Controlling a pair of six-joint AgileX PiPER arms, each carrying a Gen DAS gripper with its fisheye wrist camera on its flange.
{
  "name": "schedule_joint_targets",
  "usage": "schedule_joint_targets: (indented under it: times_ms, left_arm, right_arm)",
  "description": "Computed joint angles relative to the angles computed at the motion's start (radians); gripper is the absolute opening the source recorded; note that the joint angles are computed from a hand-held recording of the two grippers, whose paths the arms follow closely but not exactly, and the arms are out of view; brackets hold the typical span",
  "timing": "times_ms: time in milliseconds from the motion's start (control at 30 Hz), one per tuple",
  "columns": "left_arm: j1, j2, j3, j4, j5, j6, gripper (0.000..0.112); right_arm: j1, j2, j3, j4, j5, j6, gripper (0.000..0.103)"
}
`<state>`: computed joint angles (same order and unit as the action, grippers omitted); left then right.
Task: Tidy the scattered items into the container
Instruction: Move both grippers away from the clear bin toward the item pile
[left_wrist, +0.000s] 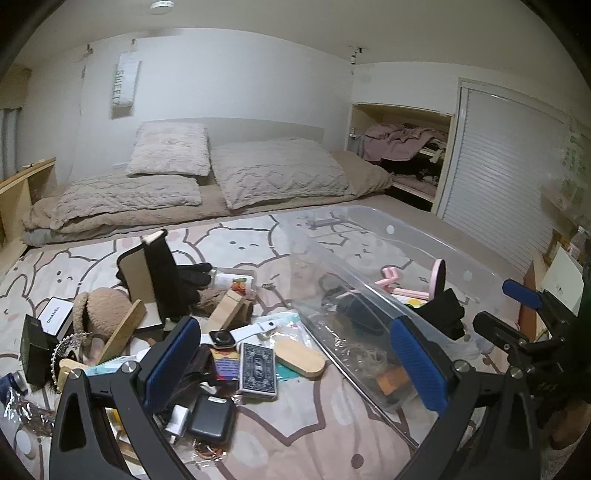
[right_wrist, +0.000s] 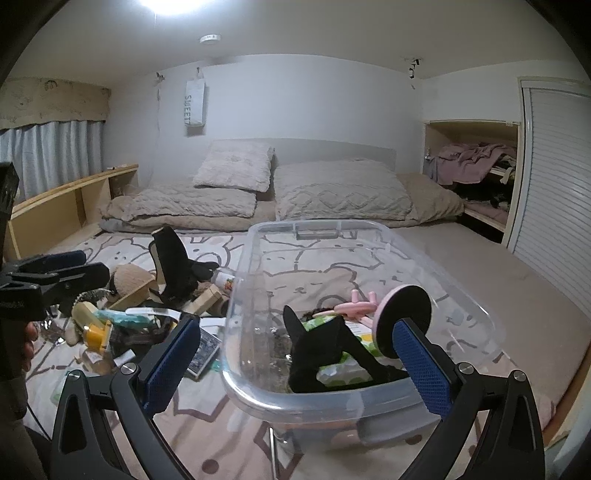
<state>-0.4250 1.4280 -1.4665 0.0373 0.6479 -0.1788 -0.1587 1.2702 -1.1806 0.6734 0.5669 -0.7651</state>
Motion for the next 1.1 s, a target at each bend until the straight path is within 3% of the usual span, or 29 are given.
schedule_joint_targets:
  times_ms: [667,933,1100]
  left_arm:
    - [0.151,-0.123,0.138,0.221,-0.049,-0.183,0.103]
    - [0.241,-0.152,0.167,0.162,-0.068,-0.140,0.103]
    - [0.274,-0.158,0.178,0.178,-0.075,-0.166,0.103]
  right_arm:
    - [0.293,0.099,-0.102,-0.114,-0.108,0.075,0.103]
    - [0.360,0.165,-0.160,-0.056,-0.135,0.031,0.103]
    - [0.387,0.205,-0.170,0.047,-0.149,-0.087,0.103]
